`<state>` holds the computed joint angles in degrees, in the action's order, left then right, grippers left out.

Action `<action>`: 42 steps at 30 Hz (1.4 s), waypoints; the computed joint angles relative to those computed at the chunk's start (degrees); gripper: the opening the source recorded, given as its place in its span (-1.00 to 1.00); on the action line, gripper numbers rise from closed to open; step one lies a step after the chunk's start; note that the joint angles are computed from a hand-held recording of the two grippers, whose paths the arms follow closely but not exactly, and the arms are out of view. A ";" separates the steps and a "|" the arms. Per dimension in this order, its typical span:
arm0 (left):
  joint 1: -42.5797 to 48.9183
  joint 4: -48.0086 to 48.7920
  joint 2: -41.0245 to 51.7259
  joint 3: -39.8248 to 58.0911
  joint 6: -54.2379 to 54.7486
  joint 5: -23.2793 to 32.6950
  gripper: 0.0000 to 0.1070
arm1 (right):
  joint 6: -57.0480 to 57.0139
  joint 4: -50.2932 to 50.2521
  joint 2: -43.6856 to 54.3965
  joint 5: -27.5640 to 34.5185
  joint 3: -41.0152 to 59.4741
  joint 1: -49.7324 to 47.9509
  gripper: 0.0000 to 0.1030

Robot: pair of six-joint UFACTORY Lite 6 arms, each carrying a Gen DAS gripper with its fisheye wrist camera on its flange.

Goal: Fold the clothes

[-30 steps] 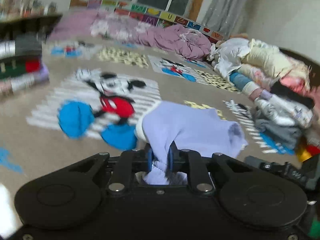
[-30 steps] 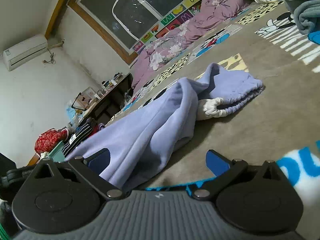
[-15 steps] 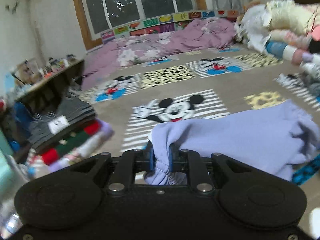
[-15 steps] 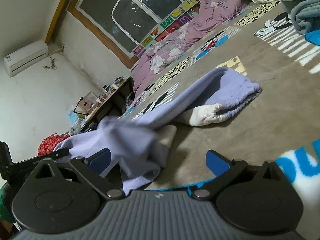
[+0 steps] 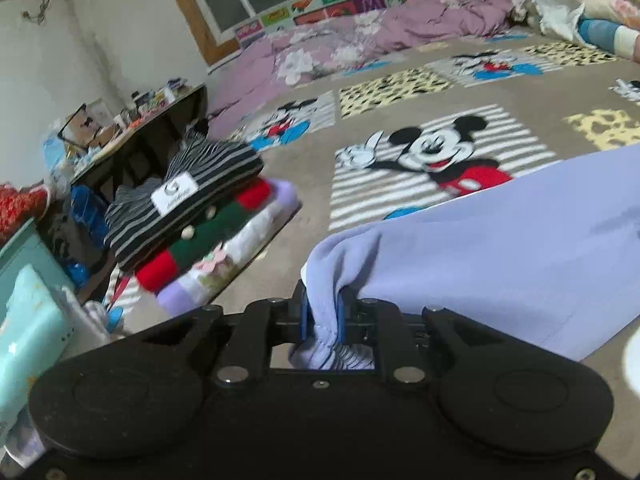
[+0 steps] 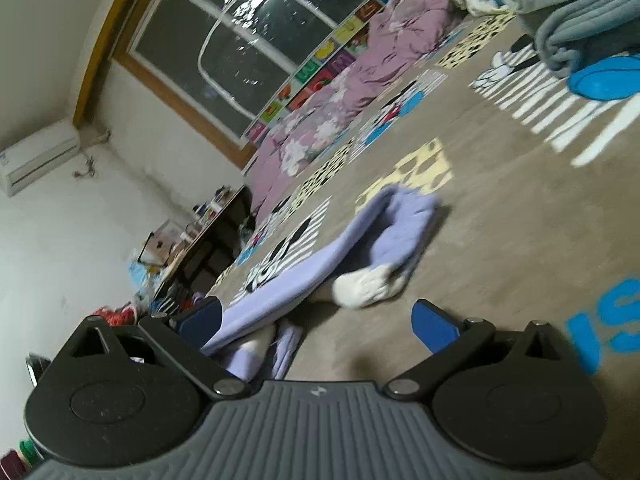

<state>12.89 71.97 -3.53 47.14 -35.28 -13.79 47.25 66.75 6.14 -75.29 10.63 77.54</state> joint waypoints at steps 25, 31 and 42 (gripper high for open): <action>3.67 -35.89 15.60 11.92 19.06 0.82 -0.20 | -12.15 -1.63 2.10 8.03 5.54 -2.62 0.87; 9.25 -4.67 14.00 10.82 -16.92 -8.83 0.11 | -15.36 -1.67 1.02 11.36 6.70 -4.36 0.88; 18.58 18.57 25.09 24.49 -43.88 -28.01 0.21 | -37.60 -5.16 -7.69 26.11 12.37 -20.76 0.87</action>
<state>31.47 90.54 21.56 71.63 -79.17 -41.80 9.64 61.58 -1.55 -49.18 22.99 56.77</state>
